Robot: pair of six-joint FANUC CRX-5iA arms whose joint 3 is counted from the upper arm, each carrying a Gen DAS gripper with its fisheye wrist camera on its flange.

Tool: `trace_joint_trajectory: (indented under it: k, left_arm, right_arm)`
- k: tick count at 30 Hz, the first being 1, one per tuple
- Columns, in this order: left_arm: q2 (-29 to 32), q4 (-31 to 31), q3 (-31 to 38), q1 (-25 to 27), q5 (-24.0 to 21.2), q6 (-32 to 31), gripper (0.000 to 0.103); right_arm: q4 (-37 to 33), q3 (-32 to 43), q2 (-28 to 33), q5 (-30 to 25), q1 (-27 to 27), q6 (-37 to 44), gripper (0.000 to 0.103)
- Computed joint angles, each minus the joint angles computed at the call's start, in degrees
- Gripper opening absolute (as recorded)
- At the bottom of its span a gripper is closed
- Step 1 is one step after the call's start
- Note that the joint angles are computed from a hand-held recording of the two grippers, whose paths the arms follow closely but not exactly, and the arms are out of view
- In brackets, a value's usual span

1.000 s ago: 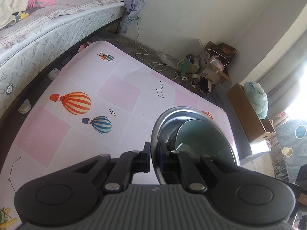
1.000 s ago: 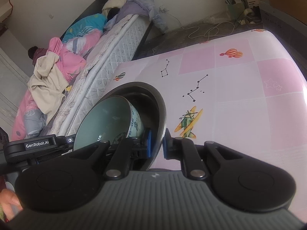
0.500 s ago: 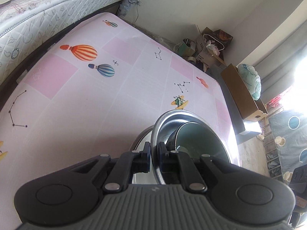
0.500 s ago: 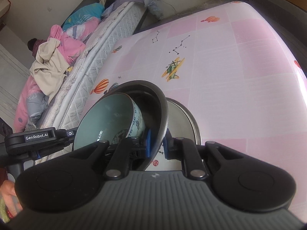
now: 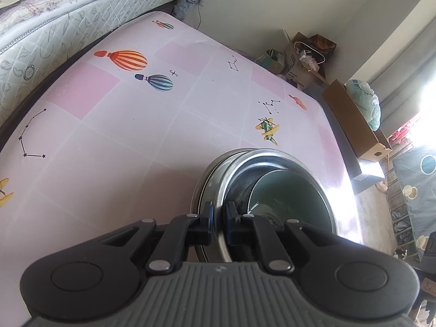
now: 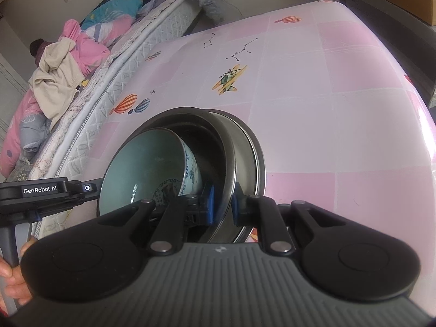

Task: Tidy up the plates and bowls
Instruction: 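Lower the basin onto the white plate and open both tools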

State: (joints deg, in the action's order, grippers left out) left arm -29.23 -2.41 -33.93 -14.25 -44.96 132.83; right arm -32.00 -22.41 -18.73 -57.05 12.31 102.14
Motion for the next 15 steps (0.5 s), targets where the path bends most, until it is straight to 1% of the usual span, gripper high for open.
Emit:
trace_joint_trajectory:
  k: [2,3,4,5,6,7,8,9,10,11,12,13,14,15]
  left_arm:
    - [0.08,-2.90,0.95,-1.56,-0.56,2.10,0.009]
    - [-0.04,-4.71,1.49,-2.58,-0.83,3.33,0.010]
    - [-0.09,-7.11,2.35,-3.99,-1.51,5.18,0.014]
    - [0.02,-9.97,3.49,-5.60,-2.63,7.49,0.025]
    - [0.44,-13.99,5.20,-8.05,-4.68,10.90,0.031]
    - [0.68,-17.84,6.58,-10.54,-6.57,13.93,0.047]
    - [0.59,-21.47,7.58,-13.05,-8.23,17.05,0.060]
    - [0.34,-25.84,8.66,-16.47,-10.67,21.47,0.063]
    - [0.01,-28.45,9.23,-18.80,-12.44,23.90,0.065]
    - [-0.30,-30.17,9.59,-20.53,-13.80,25.34,0.068]
    - [-0.73,-31.27,9.78,-21.93,-15.05,26.28,0.070]
    - [-1.21,-32.01,10.02,-23.07,-16.36,27.07,0.074]
    - [-1.58,-33.04,10.27,-24.47,-17.77,28.18,0.079]
    - [-1.88,-34.25,10.53,-26.07,-19.23,29.30,0.081]
  right_arm:
    - [0.30,-0.56,-0.68,0.58,0.36,0.06,0.014]
    - [1.22,-1.18,-1.43,1.59,1.27,-0.46,0.016]
    - [1.98,-1.67,-2.09,2.26,1.88,-0.75,0.017]
    - [2.46,-2.11,-2.75,2.87,2.30,-0.90,0.022]
    - [4.43,-2.91,-3.72,4.17,3.59,-2.68,0.026]
    - [5.64,-3.55,-4.61,5.09,4.30,-3.61,0.027]
    - [6.10,-3.94,-5.30,5.51,4.57,-4.04,0.030]
    - [7.66,-4.69,-6.50,6.33,5.27,-5.88,0.040]
    - [9.75,-5.77,-7.81,7.53,6.32,-8.24,0.047]
    - [11.34,-6.81,-9.22,8.53,7.05,-9.94,0.056]
    - [11.01,-7.26,-10.36,8.70,6.69,-9.76,0.059]
    - [9.70,-7.30,-11.35,8.15,5.55,-8.96,0.061]
    - [8.79,-7.35,-12.31,7.46,4.69,-8.77,0.065]
    - [8.01,-7.41,-13.34,6.72,3.88,-8.55,0.068]
